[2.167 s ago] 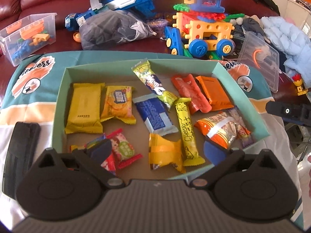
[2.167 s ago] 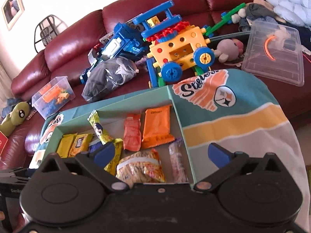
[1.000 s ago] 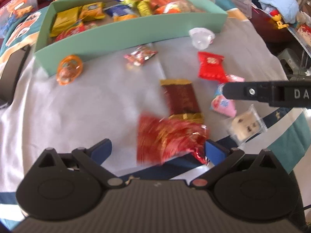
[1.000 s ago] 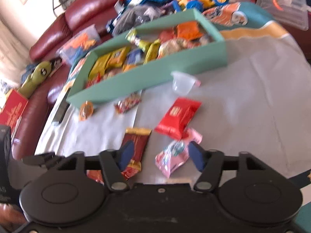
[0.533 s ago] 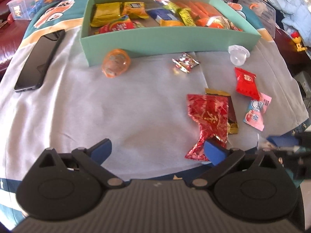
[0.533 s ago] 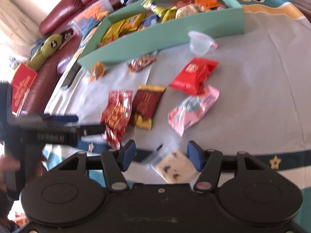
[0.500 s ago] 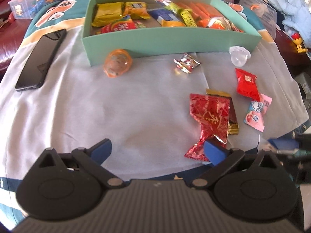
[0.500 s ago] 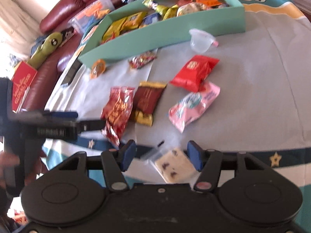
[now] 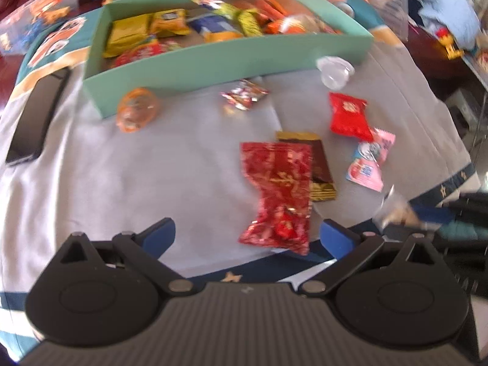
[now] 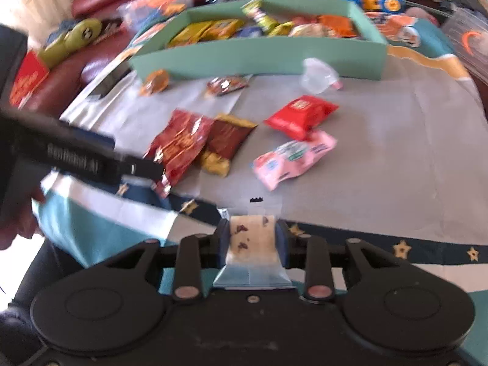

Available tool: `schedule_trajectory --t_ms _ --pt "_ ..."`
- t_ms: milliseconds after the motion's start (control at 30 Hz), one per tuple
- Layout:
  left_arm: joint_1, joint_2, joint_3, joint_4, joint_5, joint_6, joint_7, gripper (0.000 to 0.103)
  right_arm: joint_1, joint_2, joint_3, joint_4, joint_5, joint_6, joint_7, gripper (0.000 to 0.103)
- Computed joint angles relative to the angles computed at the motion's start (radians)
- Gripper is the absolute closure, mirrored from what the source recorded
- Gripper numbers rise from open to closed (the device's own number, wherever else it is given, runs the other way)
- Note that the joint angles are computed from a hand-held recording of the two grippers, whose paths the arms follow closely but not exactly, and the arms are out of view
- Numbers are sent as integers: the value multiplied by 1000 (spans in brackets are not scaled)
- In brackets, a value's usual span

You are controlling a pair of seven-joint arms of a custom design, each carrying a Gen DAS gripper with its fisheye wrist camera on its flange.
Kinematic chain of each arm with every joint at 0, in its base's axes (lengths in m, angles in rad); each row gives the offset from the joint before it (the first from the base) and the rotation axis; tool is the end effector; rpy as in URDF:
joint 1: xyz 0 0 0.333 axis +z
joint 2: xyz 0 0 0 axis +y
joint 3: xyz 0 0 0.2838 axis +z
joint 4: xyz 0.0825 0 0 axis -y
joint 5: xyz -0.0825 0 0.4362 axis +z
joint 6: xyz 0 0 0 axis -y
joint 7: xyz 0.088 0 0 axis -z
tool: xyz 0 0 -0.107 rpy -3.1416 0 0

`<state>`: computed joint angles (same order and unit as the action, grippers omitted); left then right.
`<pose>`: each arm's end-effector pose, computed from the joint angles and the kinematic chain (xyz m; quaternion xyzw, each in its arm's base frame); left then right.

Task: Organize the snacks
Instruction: 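Grasp the clear cookie bag with the right tool while the left tool grasps the red patterned packet, then carry both snacks into the teal box and open both tools to release them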

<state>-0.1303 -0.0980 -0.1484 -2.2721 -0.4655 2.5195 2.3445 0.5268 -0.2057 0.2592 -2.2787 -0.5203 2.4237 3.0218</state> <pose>0.5576 -0.1554 0.3717 -0.4014 0.8865 -0.2213 0.0635 0.3998 0.3994 0.4164 -0.5616 0.7799 -0.1603 0.2253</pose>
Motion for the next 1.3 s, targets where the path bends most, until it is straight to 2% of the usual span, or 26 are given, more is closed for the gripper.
schedule_trajectory --t_ms 100,167,200,233,267,300,367,433,600,800,1033,1300 --pt "-13 16 -14 -3 14 30 -4 1 -16 -33 2 -39 -13 -8 83 72" --pt "-19 27 -19 -1 17 42 -10 20 -26 -53 5 -64 -30 0 127 72" --pt "-24 24 -23 -10 20 67 -5 21 -27 -64 5 -77 -32 5 136 72" --pt "-29 18 -23 -19 1 84 25 39 -29 -65 8 -80 -37 6 143 72" --pt "-34 11 -22 -28 -15 99 56 65 -30 -66 11 -81 -42 4 147 72" --pt "-38 7 -20 -30 -28 99 78 70 -29 -66 14 -81 -47 -2 149 72" --pt "-37 6 -12 -22 -51 75 84 74 -31 -56 16 -72 -58 -7 152 72" --pt "-32 -3 -5 -26 -69 77 91 74 -31 -56 14 -68 -60 -10 159 72" --pt "-6 -13 23 -6 -124 20 118 74 -39 -64 10 -65 -73 -4 179 72" --pt "27 8 40 59 -186 -16 124 74 -62 -68 1 -36 -99 22 177 72" --pt "60 110 30 229 -228 -21 109 73 -121 -22 -27 45 -159 97 158 72" --pt "88 273 -5 434 -165 -10 15 73 -156 136 -83 229 -191 148 58 72"
